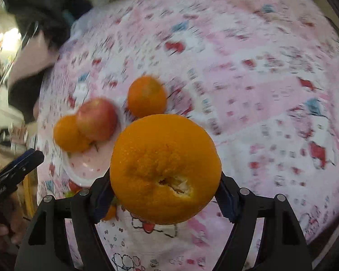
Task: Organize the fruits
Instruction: 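Lift the round orange with the right tool while the left tool grasps another orange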
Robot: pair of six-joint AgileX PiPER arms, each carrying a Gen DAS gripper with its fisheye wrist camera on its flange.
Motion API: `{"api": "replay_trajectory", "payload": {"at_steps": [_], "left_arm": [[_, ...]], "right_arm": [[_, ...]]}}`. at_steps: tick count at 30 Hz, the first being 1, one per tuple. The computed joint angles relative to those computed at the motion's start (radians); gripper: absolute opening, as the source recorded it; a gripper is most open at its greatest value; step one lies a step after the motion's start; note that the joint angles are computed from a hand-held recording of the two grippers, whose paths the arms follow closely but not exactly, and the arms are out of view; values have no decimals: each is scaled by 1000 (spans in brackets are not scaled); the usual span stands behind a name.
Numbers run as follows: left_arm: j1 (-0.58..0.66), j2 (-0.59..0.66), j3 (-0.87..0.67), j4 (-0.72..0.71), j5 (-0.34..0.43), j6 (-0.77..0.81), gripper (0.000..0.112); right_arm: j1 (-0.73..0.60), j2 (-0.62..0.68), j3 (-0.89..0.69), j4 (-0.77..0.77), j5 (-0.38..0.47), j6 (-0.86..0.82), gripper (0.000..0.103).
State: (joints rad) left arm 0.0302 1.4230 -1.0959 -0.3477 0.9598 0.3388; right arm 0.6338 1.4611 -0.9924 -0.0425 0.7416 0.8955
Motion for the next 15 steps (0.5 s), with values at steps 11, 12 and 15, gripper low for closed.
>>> {"api": "replay_trajectory", "payload": {"at_steps": [11,12,15], "left_arm": [[-316,246,-284,165,20,-339,82],[-328,279,-314,153,33,-355,82],[-360,401,-432,134,76,-433,82]], "right_arm": [[-118,-147,162,63,-118,60,80],[-125,-150,169,68,-122,66,80],[-168,-154,181,137,-134,11,80]]}}
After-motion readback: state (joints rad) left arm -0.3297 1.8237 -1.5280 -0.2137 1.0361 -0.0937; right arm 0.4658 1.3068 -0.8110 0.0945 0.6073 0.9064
